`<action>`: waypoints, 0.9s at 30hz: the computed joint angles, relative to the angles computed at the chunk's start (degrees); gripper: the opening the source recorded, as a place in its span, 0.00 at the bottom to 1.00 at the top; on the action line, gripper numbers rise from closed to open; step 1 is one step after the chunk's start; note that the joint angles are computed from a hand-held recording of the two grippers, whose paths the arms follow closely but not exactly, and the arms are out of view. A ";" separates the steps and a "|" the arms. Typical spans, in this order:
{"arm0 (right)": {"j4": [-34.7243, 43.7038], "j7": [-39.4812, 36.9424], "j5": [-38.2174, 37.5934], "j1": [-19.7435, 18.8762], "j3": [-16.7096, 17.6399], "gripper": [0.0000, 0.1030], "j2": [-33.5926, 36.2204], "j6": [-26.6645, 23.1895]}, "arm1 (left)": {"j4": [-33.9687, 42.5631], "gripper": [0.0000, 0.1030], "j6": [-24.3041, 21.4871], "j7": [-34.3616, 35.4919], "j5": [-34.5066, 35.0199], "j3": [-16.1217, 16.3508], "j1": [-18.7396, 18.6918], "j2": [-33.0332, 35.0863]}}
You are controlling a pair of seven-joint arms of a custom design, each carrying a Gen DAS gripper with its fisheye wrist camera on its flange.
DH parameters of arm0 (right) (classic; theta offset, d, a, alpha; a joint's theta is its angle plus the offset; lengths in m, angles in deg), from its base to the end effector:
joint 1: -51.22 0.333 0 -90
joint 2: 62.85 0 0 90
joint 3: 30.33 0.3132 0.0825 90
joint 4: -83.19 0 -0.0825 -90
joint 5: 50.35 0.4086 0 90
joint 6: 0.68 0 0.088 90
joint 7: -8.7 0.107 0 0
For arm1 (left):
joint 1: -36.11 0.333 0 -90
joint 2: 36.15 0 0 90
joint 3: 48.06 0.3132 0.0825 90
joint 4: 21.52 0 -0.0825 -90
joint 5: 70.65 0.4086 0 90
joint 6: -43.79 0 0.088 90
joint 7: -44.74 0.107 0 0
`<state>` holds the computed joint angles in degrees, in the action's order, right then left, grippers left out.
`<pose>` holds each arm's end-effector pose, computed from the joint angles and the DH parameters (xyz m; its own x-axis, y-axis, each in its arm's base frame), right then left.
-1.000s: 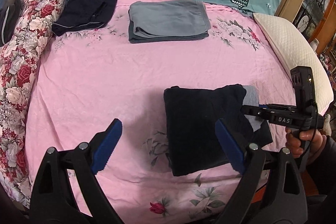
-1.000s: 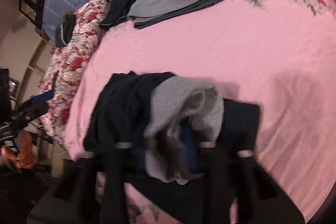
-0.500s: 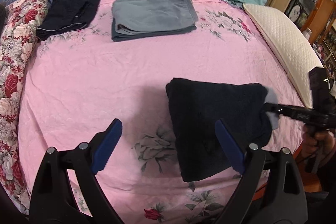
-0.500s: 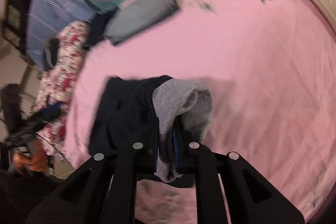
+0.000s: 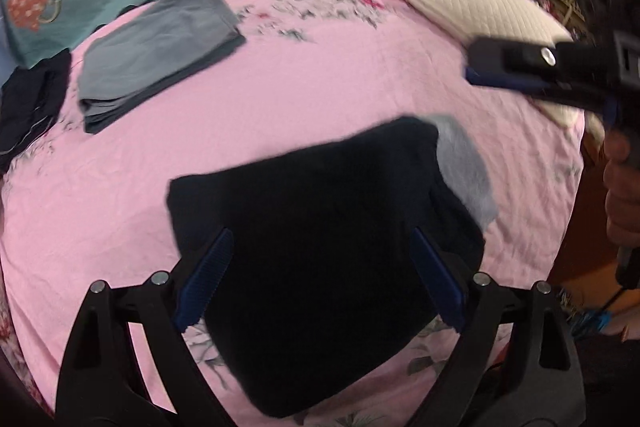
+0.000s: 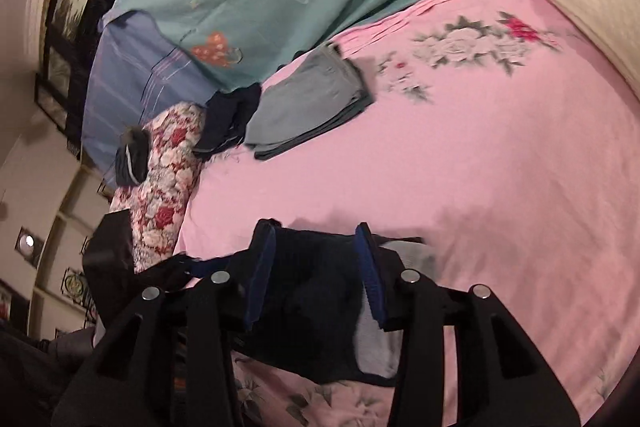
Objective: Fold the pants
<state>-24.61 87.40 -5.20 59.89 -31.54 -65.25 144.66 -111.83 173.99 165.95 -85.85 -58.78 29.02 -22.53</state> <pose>0.6163 0.0722 0.5916 0.0580 -0.8046 -0.5910 -0.7758 0.3362 -0.5339 0.6646 -0.2068 0.5464 -0.6635 -0.7472 0.0380 -0.6560 0.5565 -0.5099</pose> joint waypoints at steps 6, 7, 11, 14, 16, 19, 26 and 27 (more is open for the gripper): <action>1.20 4.25 -8.02 -1.38 1.60 0.13 7.78 -2.93 | -0.03 0.89 -0.71 -1.47 3.45 0.55 -0.73 2.58; -0.17 0.99 -2.25 -2.50 2.14 0.12 7.66 -1.80 | 0.58 0.89 -1.27 -1.97 3.82 0.60 -0.84 3.21; -0.60 -0.18 1.31 -3.63 2.42 0.10 7.28 -2.64 | 0.93 0.90 -0.79 -1.99 3.82 0.44 -0.72 3.63; 0.30 0.81 1.41 -3.92 2.46 0.09 7.92 -3.33 | 0.44 0.90 -0.20 -1.91 3.66 0.37 -0.62 3.44; 0.51 1.61 3.47 -4.53 2.37 0.00 8.28 -3.82 | 0.17 0.90 0.15 -1.98 3.65 0.35 -0.62 3.33; 0.93 3.61 4.55 -5.15 2.35 0.00 8.73 -4.89 | -1.80 0.90 2.23 -1.00 3.43 0.23 -0.50 2.40; -1.13 9.74 -8.21 -2.63 2.24 0.13 1.97 -1.88 | -2.69 0.90 1.04 -1.20 -1.32 0.30 1.39 -1.13; -2.13 8.85 -7.97 -2.10 2.10 0.13 0.59 -1.57 | -3.16 0.90 1.17 -0.90 -2.63 0.39 1.88 -1.69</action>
